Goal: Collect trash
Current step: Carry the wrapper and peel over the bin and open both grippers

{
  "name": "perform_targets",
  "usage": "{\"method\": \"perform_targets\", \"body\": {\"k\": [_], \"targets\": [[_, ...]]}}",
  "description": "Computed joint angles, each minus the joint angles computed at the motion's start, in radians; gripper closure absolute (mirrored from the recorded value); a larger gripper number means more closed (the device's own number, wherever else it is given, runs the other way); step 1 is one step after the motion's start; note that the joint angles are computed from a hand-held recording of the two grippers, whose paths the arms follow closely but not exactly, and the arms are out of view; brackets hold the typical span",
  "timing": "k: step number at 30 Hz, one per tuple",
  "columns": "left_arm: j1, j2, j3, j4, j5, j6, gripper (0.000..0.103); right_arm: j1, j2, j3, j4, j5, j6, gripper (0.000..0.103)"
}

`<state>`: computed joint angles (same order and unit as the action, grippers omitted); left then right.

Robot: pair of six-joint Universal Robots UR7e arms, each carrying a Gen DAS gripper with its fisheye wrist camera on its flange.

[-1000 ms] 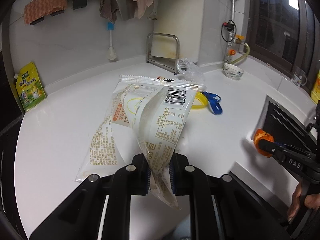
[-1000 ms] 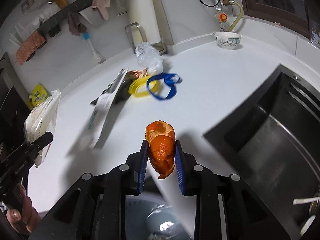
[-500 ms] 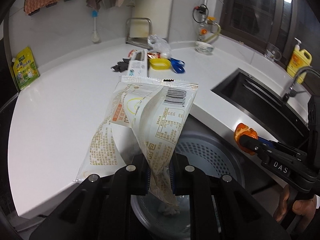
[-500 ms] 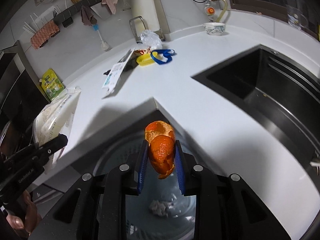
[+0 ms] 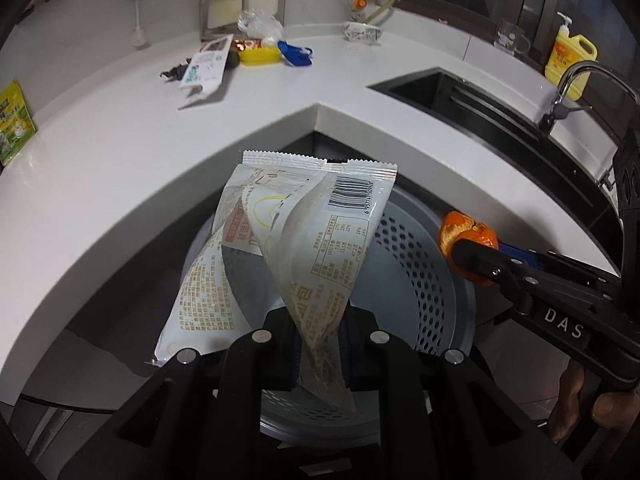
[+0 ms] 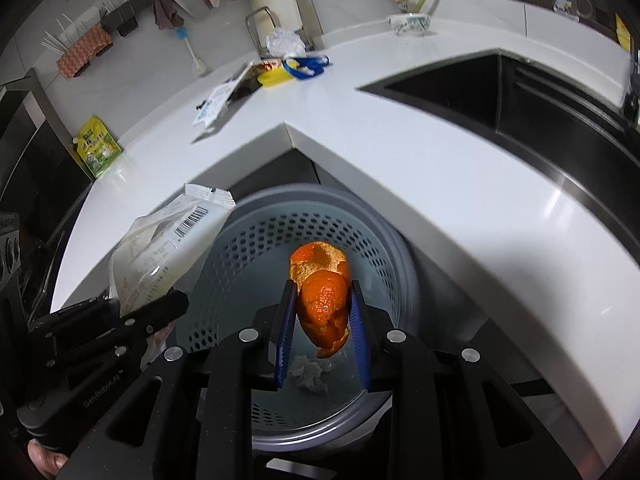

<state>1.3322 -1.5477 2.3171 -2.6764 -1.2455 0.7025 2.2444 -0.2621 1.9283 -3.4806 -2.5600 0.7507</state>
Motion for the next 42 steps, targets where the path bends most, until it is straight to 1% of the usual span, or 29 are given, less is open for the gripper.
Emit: {"method": "perform_targets", "body": {"k": [1,5,11,13,14,15,17,19,23,36,39,42], "targets": [[0.003,0.005,-0.002,0.003,0.004,-0.001,0.088,-0.005,0.004,-0.001,-0.006,0.008,-0.004,0.078],[0.017,0.022,-0.012,0.003,0.009,-0.014,0.08,-0.02,0.018,-0.011,-0.012,0.027,-0.03,0.078],[0.022,0.033,-0.013,-0.013,0.033,-0.024,0.075,-0.035,0.027,-0.02,-0.005,0.036,-0.045,0.077],[0.024,0.035,-0.013,-0.024,0.034,-0.021,0.07,-0.036,0.027,-0.026,-0.001,0.031,-0.054,0.071],[0.025,0.035,-0.014,-0.028,0.034,-0.02,0.066,-0.032,0.03,-0.03,0.0,0.021,-0.056,0.063],[0.026,0.036,-0.014,-0.033,0.033,-0.019,0.064,-0.028,0.032,-0.033,-0.002,0.011,-0.058,0.055],[0.028,0.035,-0.015,-0.037,0.032,-0.019,0.058,-0.022,0.033,-0.033,-0.011,0.002,-0.065,0.051],[0.028,0.034,-0.014,-0.04,0.031,-0.021,0.052,-0.019,0.031,-0.03,-0.012,-0.001,-0.061,0.051],[0.029,0.032,-0.014,-0.048,0.031,-0.02,0.048,-0.018,0.03,-0.025,-0.02,0.0,-0.057,0.051],[0.031,0.03,-0.019,-0.06,0.03,-0.026,0.042,-0.013,0.028,-0.018,-0.041,-0.003,-0.052,0.051],[0.033,0.029,-0.019,-0.068,0.029,-0.024,0.039,-0.009,0.03,-0.019,-0.052,-0.013,-0.051,0.051],[0.033,0.027,-0.025,-0.07,0.028,-0.027,0.033,-0.005,0.03,-0.021,-0.061,-0.025,-0.056,0.051]]}}
